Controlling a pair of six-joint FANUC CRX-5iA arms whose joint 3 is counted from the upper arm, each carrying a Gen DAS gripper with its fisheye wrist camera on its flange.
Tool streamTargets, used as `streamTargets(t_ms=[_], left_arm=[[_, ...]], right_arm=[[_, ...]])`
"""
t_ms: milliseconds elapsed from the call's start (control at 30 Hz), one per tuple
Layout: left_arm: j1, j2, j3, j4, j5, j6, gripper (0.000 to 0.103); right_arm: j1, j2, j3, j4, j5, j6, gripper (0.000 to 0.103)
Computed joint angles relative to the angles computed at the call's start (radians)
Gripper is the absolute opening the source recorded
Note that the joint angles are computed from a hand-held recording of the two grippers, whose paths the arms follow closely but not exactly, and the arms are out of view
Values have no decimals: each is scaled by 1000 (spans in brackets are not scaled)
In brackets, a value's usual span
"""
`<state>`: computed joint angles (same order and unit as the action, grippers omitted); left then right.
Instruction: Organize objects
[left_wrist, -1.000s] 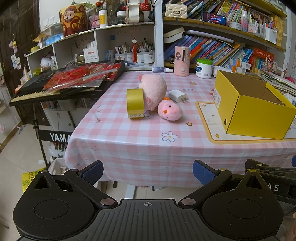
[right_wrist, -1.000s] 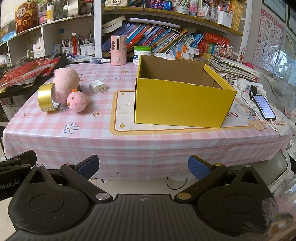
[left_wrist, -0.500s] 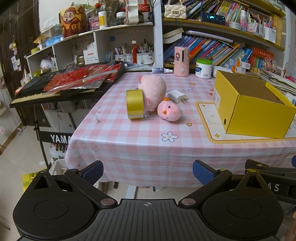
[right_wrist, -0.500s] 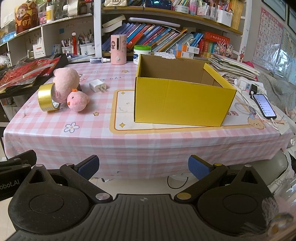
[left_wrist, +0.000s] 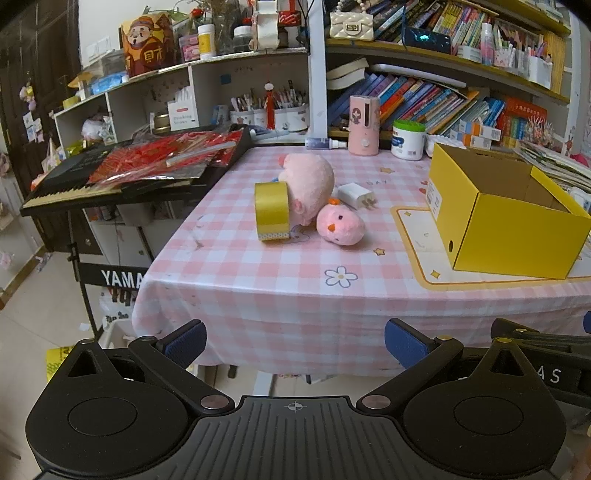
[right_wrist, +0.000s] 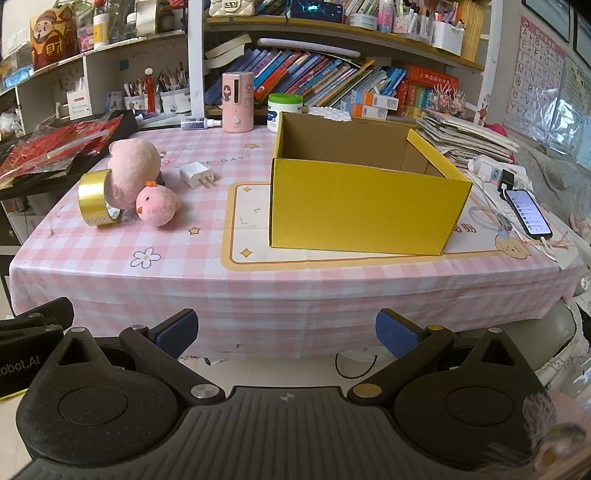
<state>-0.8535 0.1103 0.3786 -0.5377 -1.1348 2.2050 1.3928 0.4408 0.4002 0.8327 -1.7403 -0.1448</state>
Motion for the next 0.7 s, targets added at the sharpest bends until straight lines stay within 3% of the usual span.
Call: streamTargets(t_ms=[700], left_arm=[[37,-5,-11,25,45,-37,103]], right_arm=[[-18,31,44,14,4,21,103]])
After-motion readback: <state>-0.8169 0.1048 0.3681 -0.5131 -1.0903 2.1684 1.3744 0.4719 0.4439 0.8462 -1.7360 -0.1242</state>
